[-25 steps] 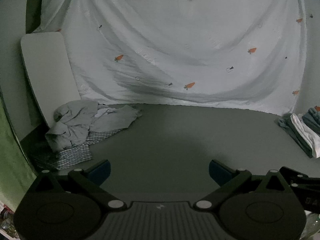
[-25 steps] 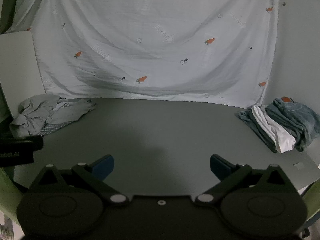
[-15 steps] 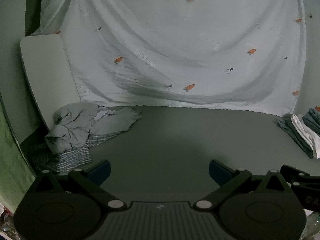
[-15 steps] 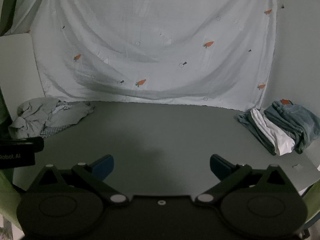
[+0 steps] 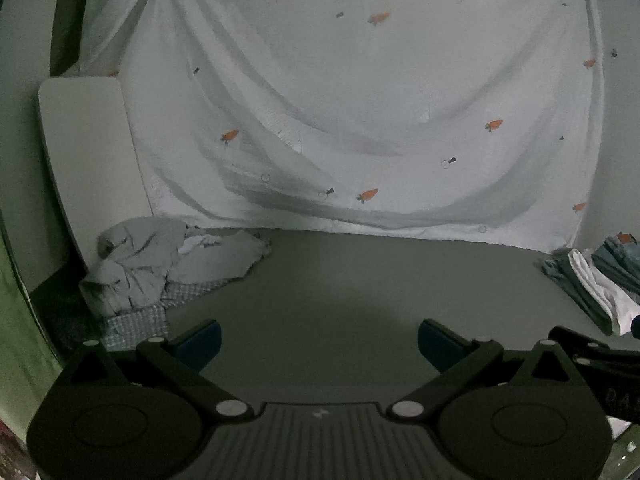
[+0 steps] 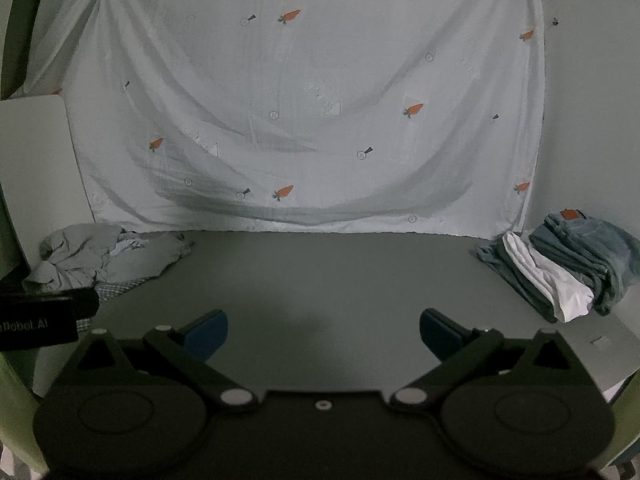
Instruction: Fold clothes
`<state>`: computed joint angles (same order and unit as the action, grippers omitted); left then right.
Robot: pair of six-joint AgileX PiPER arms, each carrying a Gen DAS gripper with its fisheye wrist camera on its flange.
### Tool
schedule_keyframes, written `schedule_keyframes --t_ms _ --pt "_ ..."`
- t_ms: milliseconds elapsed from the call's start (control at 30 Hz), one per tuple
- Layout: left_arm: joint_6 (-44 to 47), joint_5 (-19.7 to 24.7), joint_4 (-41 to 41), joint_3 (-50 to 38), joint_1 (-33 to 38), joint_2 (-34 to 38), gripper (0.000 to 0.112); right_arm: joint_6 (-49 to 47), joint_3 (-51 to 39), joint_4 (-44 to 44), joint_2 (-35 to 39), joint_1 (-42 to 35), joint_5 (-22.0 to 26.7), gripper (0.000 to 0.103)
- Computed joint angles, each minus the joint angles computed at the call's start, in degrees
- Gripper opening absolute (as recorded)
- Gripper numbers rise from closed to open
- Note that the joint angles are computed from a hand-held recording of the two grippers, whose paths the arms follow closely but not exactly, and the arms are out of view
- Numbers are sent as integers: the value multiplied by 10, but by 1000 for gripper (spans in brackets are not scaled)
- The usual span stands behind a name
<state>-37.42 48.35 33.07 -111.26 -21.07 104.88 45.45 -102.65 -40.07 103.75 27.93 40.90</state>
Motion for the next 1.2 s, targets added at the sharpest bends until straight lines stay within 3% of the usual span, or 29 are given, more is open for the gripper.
schedule_keyframes --t_ms 133,467,967,1200 --pt "12 4 -13 -9 1 2 103 -13 -13 13 5 -4 5 103" --pt "25 -14 -29 12 10 -8 103 55 55 -50 -24 12 -21 103" --pt "23 -46 -37 58 26 -25 103 77 36 -68 -6 18 -10 103" --pt "23 -40 -37 21 22 9 103 193 89 -141 -23 23 -28 103"
